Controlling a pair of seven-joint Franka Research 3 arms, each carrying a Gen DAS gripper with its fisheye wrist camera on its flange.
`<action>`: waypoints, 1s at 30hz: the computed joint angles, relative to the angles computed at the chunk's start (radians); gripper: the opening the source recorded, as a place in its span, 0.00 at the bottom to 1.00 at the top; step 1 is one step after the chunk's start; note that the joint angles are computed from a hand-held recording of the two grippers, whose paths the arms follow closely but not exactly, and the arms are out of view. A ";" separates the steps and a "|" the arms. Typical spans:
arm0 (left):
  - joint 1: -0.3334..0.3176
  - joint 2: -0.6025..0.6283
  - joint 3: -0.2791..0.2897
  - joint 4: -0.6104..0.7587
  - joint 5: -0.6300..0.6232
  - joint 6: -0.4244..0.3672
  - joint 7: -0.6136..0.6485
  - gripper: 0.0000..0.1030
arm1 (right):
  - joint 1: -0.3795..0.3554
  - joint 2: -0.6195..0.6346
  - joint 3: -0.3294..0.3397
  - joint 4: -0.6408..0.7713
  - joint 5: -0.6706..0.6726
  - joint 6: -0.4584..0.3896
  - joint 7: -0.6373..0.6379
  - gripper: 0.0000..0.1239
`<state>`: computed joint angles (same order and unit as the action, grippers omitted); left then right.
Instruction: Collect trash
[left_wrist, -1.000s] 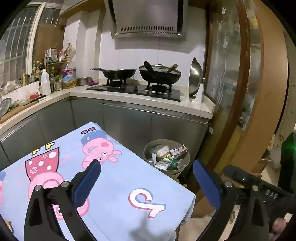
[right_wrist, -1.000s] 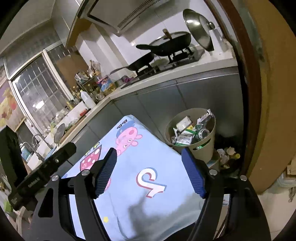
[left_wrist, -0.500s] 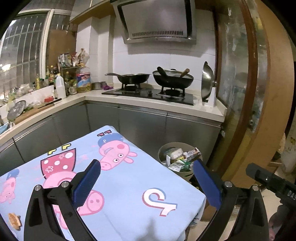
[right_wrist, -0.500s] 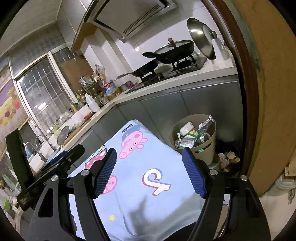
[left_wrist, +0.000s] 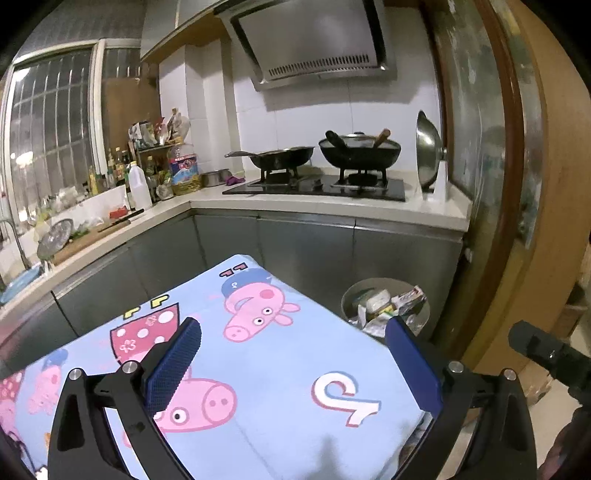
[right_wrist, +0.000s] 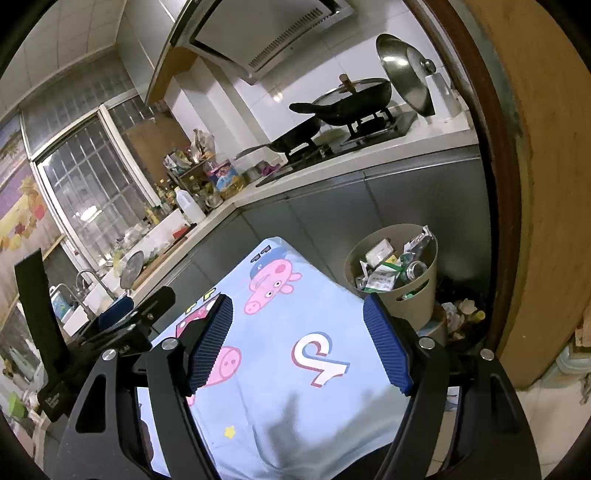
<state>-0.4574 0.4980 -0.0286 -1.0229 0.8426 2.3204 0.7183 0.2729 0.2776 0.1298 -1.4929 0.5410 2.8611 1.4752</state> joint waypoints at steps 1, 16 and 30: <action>-0.008 0.010 0.004 0.017 0.007 -0.023 0.007 0.97 | -0.002 0.003 0.002 0.004 0.002 -0.004 -0.004 0.59; -0.036 0.020 0.027 0.046 0.061 -0.080 -0.047 0.97 | 0.007 0.021 0.005 0.013 0.002 -0.013 -0.018 0.59; -0.059 0.031 0.034 0.058 0.122 -0.117 -0.063 0.97 | 0.006 0.027 0.012 0.011 0.011 -0.013 -0.027 0.59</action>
